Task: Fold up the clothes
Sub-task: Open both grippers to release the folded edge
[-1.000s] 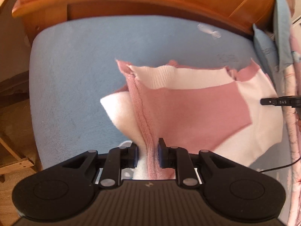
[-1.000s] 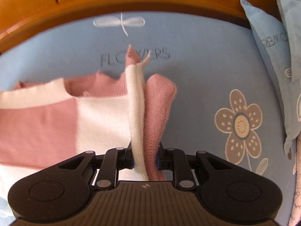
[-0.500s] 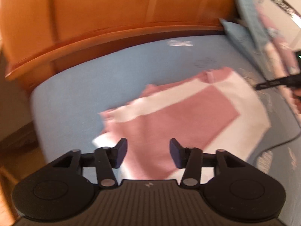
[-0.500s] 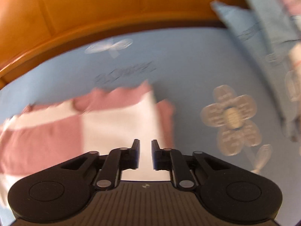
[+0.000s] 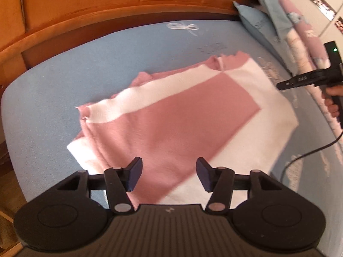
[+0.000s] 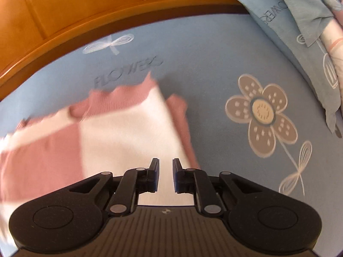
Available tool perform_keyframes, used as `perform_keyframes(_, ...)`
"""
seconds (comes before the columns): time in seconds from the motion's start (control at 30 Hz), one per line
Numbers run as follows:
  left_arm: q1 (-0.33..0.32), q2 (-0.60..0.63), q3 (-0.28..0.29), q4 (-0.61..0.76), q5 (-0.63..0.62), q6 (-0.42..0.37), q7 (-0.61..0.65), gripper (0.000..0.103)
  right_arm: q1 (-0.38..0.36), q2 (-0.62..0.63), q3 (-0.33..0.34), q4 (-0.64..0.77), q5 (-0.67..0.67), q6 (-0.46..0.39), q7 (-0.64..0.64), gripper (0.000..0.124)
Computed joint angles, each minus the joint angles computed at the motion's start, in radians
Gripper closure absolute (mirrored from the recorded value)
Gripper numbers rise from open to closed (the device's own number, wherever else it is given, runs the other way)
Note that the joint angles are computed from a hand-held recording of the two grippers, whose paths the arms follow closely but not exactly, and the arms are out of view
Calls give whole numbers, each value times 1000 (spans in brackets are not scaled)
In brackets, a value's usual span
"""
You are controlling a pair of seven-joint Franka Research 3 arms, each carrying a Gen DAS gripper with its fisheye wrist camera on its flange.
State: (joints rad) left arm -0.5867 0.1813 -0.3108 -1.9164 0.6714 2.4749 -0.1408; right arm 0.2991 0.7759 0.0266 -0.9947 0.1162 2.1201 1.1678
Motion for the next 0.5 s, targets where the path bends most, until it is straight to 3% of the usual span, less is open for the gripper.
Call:
perform_keyframes(0.07, -3, 17, -8, 8, -17, 16, 20, 46, -1, 3, -8, -5, -15, -30, -15, 108)
perform_keyframes(0.17, -10, 62, -16, 22, -82, -13, 54, 46, -10, 13, -13, -40, -7, 20, 15, 111)
perform_keyframes(0.23, -32, 67, -2, 22, -51, -17, 21, 46, -18, 14, -8, -48, 13, 38, 41, 112)
perform_keyframes(0.43, -53, 47, -1, 41, -4, -24, 16, 44, -14, -157, -19, -286, -25, 130, -7, 99)
perform_keyframes(0.5, -50, 72, -8, 52, -40, -34, 30, 44, -10, -155, -39, -301, -60, 108, 5, 99)
